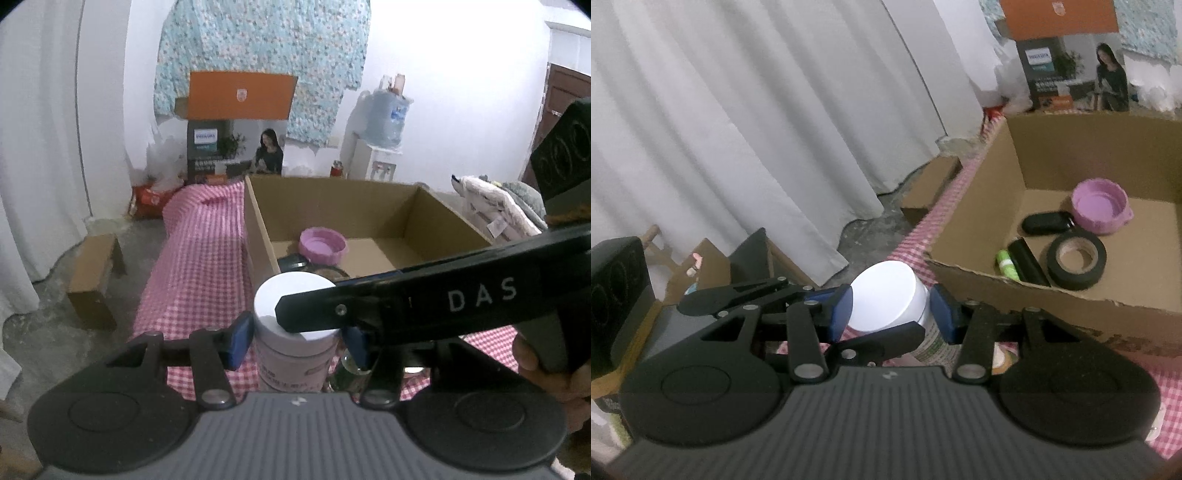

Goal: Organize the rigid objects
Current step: 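Lift the white jar with the right tool and carry it over the box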

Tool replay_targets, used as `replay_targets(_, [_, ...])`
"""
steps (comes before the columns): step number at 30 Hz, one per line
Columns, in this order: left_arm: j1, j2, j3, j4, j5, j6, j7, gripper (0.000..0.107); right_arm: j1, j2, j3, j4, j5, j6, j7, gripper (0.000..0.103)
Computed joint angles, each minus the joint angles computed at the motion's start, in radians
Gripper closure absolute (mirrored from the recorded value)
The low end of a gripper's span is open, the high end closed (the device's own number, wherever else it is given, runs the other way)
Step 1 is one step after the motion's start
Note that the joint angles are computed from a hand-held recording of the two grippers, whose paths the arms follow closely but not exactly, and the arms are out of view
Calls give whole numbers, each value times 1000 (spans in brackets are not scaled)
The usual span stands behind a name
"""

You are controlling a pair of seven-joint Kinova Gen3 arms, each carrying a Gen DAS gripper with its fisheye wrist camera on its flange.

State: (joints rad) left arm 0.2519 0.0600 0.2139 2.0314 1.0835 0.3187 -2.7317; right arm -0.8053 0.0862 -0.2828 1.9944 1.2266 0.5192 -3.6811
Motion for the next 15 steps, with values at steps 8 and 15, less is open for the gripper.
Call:
replay_targets(8, [31,-91,-44,-11,34,16,-43,53,-29,-52,-48,-47,8,109,56,57])
replay_targets(15, [95,-101,-51,-88,9,2,-35,53,-19,-130,-104,-91,-24,233,168,57])
